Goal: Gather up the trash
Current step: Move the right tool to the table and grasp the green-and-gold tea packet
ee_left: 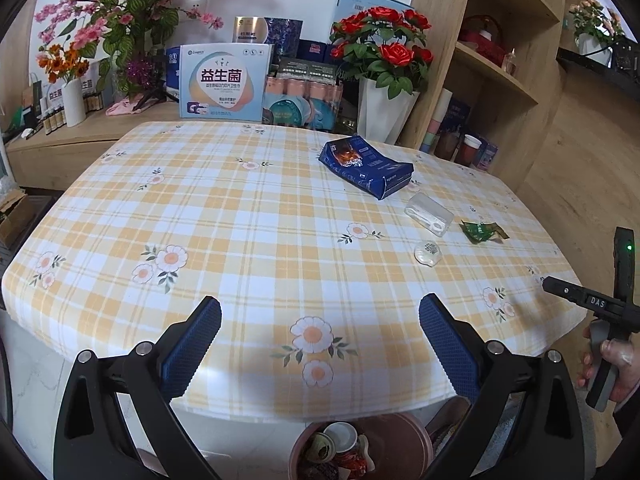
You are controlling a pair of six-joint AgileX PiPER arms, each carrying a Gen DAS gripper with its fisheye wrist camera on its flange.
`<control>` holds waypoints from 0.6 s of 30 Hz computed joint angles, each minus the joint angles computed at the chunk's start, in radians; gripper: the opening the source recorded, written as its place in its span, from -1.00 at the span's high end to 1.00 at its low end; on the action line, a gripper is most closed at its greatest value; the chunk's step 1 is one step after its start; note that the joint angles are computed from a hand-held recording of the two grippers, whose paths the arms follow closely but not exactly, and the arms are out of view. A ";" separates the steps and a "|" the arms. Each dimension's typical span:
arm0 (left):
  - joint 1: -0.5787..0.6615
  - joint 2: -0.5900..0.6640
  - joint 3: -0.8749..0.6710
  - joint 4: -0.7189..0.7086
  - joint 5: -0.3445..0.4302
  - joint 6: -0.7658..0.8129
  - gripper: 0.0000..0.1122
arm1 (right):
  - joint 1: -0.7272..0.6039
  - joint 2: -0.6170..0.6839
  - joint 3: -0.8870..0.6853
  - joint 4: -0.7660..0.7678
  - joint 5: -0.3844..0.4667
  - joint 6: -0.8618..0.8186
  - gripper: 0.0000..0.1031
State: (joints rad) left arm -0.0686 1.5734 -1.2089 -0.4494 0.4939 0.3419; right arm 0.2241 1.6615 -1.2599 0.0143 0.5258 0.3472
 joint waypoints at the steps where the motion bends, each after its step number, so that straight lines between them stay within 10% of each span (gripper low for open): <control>1: -0.004 0.016 -0.016 0.003 0.000 -0.003 -0.73 | -0.010 0.033 -0.033 0.027 0.008 -0.031 -0.88; 18: -0.068 0.406 -0.543 0.009 0.127 -0.029 -0.72 | -0.089 0.599 -0.826 0.040 0.291 0.071 -0.86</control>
